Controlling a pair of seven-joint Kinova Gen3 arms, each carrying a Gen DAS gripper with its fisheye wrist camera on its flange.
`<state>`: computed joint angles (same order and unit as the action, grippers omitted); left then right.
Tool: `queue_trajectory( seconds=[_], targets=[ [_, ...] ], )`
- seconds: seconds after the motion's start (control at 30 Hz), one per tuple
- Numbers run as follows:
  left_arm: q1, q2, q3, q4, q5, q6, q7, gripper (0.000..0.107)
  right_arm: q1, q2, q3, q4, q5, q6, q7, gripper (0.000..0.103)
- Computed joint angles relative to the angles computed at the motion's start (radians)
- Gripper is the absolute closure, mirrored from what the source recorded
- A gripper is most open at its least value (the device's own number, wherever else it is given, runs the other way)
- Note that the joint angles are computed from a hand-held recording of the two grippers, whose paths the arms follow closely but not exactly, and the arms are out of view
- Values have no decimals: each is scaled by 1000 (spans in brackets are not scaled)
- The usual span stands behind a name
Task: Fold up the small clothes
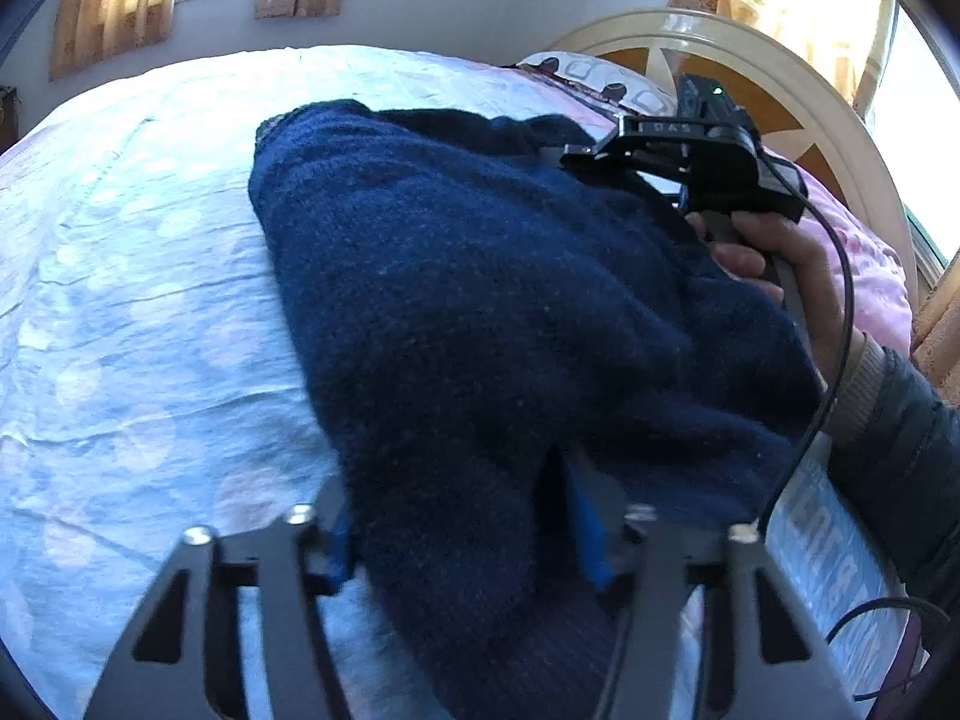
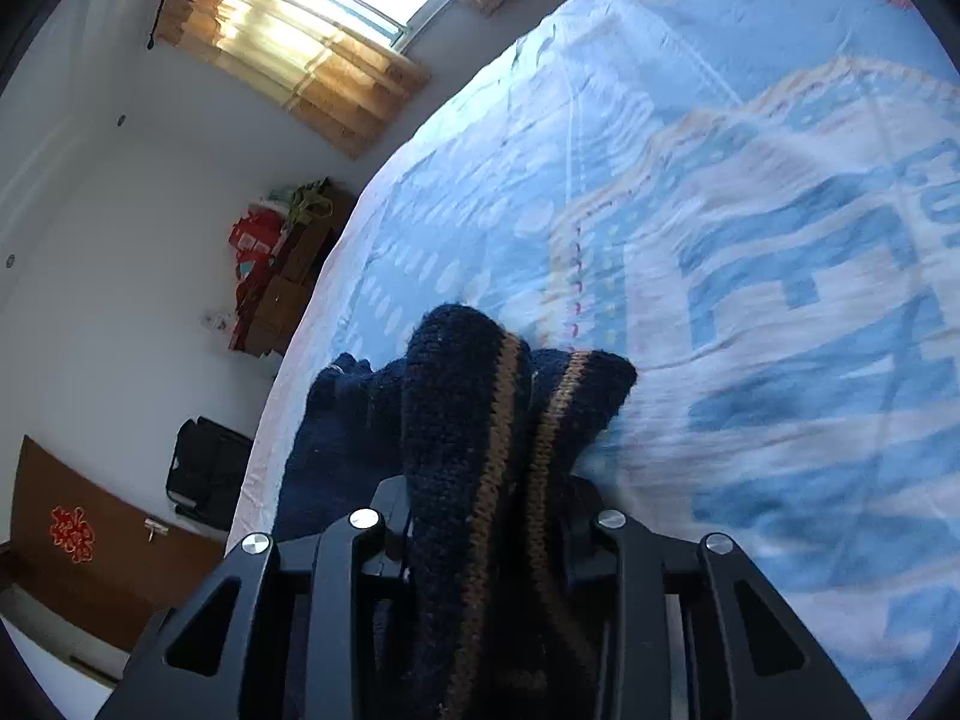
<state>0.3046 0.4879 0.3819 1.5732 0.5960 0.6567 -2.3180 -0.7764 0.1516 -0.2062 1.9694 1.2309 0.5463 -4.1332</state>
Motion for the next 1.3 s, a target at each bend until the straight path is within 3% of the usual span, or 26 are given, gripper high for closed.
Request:
queue_trajectory(
  seconds=[0.2, 0.33, 0.63, 0.87, 1.3],
  targets=[
    [-20, -53, -4, 35, 4, 0, -21, 81, -36, 2, -24, -100, -112, 126, 130, 71],
    [-46, -96, 4, 61, 40, 12, -75, 84, -70, 17, -27, -177, -174, 202, 212, 71],
    [-122, -223, -39, 170, 193, 44, -233, 85, -171, 68, -17, -316, -174, 295, 255, 72],
    [-164, -324, -136, 252, 300, 95, -355, 85, -244, 148, 21, -454, -167, 300, 304, 72],
    [-233, -444, -285, 399, 440, 163, -525, 86, -360, 341, 128, -770, -289, 280, 487, 72]
  ],
)
